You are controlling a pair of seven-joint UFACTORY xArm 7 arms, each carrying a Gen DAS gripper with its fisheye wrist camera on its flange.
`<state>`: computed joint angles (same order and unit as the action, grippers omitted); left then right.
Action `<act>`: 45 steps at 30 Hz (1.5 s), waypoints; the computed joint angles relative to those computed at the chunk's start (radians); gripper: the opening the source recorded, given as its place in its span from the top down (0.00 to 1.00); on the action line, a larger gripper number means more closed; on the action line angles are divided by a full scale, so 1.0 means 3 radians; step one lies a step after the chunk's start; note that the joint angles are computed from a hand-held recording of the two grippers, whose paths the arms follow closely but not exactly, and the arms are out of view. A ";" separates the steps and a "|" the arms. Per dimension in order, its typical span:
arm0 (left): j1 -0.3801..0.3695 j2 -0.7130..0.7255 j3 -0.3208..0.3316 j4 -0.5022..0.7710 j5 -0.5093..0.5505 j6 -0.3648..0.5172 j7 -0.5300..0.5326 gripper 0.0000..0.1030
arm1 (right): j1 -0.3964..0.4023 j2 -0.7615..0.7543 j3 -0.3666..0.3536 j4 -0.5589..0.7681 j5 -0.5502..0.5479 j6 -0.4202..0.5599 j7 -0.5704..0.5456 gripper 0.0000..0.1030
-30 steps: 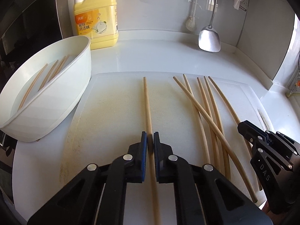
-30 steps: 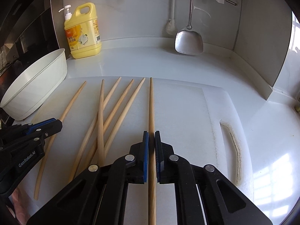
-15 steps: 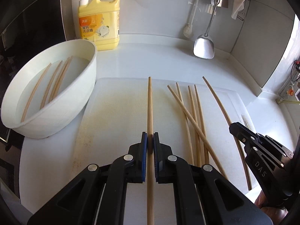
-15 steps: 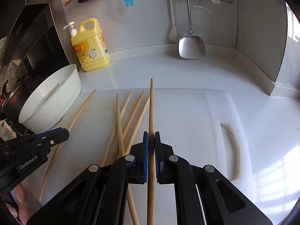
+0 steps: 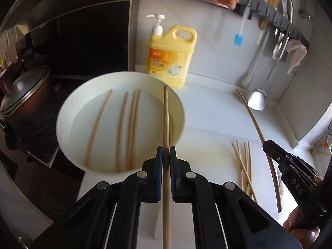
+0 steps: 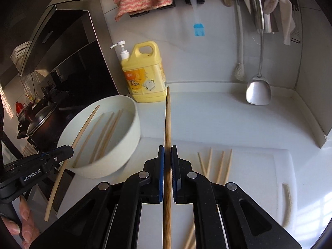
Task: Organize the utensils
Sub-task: 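Carry both held chopsticks over the water basin, then open both tools to drop the chopsticks into the basin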
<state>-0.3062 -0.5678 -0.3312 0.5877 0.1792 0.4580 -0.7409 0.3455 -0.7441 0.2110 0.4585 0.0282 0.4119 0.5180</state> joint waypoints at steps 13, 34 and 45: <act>0.0111 0.0786 0.1091 0.0315 -0.0706 -0.0342 0.1797 0.93 | -0.0308 0.2215 0.0773 0.1734 -0.1120 -0.0318 0.1266 0.94; 0.0450 0.1716 0.0931 0.0885 -0.1667 0.0029 0.3056 0.93 | 0.0454 0.3253 0.0109 0.2599 -0.0570 0.0360 0.1066 0.94; 0.0531 0.1653 0.0909 0.0875 -0.1513 0.0117 0.2909 0.63 | 0.0656 0.3239 -0.0081 0.2625 -0.0536 0.0457 0.1052 0.87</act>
<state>-0.1470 -0.0721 -0.0584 0.8501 -0.2747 0.4930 0.1317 0.5422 0.2276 0.1867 1.2461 -0.1327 0.5490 0.8336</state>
